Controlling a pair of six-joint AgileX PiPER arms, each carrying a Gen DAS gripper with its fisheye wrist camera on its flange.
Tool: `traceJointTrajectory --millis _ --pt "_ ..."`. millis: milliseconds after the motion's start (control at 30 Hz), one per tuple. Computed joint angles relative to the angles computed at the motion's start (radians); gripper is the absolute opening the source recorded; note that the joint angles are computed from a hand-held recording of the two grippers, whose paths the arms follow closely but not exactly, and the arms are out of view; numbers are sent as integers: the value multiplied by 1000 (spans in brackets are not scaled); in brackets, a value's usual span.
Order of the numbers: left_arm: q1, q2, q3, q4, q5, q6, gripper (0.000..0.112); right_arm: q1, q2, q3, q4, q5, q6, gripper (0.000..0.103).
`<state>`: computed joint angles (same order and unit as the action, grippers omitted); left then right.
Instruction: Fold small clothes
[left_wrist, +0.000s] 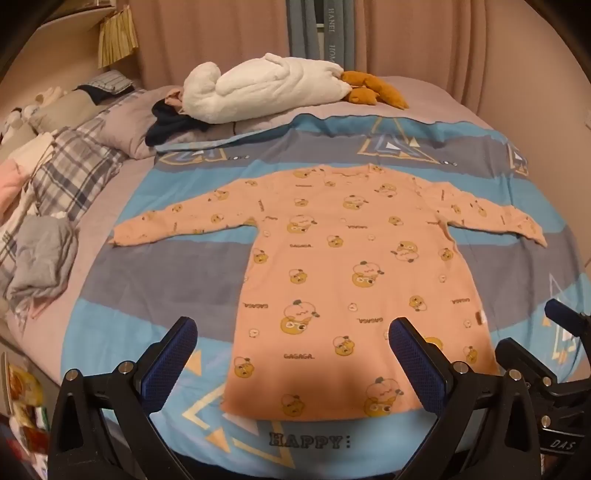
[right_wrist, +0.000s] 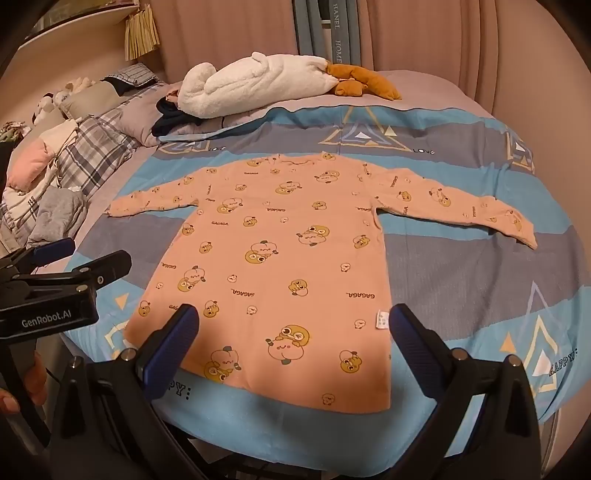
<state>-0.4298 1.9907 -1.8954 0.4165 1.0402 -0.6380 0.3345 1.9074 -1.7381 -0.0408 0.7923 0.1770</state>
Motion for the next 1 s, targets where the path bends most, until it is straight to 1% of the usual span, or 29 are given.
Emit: traceJointTrajectory --millis 267,300,433,1000 --pt "-1 -10 14 -4 -7 -4 103 -1 -4 5 8 -9 -8 103" --pt "-3 -9 14 1 -6 -8 103 3 4 -10 2 4 0 103" --pt "2 -8 17 6 -12 -8 103 4 7 -18 2 8 1 103" --pt "2 -7 14 10 -17 -11 103 11 9 -20 4 6 6 103"
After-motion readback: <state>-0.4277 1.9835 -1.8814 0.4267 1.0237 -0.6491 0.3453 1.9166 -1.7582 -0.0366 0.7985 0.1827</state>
